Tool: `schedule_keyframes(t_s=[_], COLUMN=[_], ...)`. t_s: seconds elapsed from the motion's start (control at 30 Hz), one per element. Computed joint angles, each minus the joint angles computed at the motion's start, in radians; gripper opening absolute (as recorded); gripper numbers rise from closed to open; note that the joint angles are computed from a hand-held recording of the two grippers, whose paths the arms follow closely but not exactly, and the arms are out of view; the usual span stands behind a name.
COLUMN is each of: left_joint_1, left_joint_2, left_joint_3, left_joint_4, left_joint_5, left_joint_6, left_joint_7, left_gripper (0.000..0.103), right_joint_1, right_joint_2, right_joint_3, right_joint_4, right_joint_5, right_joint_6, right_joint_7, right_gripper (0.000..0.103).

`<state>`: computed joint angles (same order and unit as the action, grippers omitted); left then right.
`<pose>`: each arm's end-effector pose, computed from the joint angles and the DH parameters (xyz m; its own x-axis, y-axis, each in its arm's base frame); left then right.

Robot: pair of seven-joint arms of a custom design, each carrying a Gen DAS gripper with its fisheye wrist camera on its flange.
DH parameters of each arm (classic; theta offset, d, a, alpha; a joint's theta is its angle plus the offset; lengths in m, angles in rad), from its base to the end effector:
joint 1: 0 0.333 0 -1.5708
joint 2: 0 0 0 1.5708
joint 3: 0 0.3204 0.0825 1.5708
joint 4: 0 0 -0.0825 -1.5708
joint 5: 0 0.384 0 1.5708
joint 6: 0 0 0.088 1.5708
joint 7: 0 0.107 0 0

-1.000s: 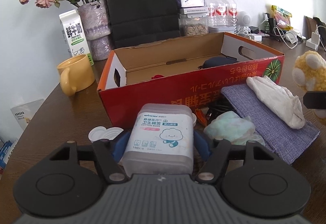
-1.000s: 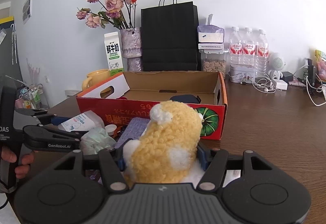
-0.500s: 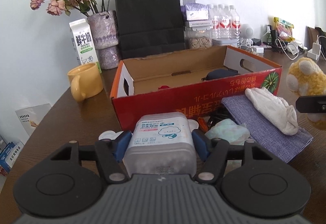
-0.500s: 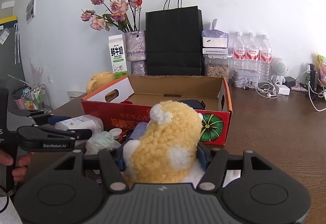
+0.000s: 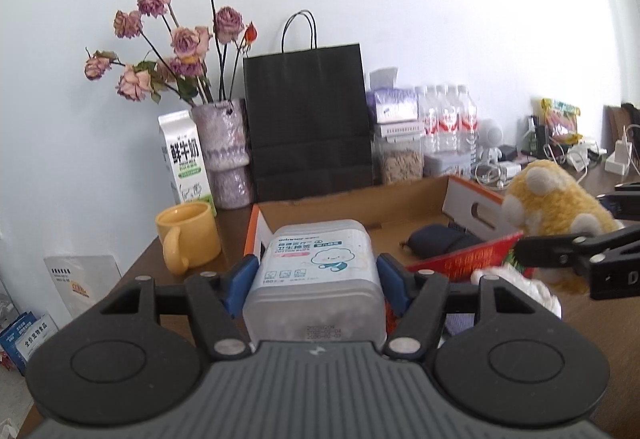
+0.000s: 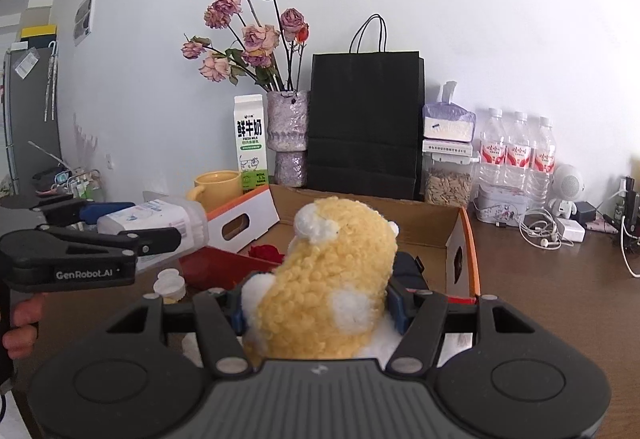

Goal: Organize objects
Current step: 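Carry the sheep toy and swab tub into the box and open both grippers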

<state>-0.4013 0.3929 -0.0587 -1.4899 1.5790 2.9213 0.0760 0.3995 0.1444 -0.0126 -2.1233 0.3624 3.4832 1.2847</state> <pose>0.6093 -0.3634 0.5214 -0.2660 -0.9559 -0.1248 -0.2615 0.1961 -0.9451 0.5725 0.1882 0.4944 0.2527 -0.9675 -0.0077 -0.3543 -0.0851 -0.9312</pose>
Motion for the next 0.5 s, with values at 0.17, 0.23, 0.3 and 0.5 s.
schedule_keyframes(t_s=[0.17,0.23,0.3,0.5], left_joint_1=[-0.012,-0.019,-0.027,-0.022], left_joint_2=[0.069,0.104,0.142,0.287], left_joint_3=[0.011,0.024,0.039,0.040], left_joint_4=[0.115,0.168,0.222,0.420], left_joint_5=[-0.020,-0.060,-0.108,-0.320], left_joint_6=[0.001,0.001,-0.001,-0.033], left_joint_7=[0.001,0.028,0.060,0.253], left_gripper=[0.066,0.066,0.066,0.066], right_joint_1=[0.025,0.045,0.073,0.058], right_joint_2=[0.068,0.102,0.138,0.263], right_joint_3=[-0.033,-0.060,-0.099,-0.125], right_joint_4=[0.124,0.184,0.245,0.436], right_joint_5=[-0.005,-0.014,-0.023,-0.106], right_joint_6=[-0.035,-0.060,-0.092,-0.194], right_joint_7=[-0.031,-0.035,-0.028,0.046], right_gripper=[0.061,0.061,0.061,0.061])
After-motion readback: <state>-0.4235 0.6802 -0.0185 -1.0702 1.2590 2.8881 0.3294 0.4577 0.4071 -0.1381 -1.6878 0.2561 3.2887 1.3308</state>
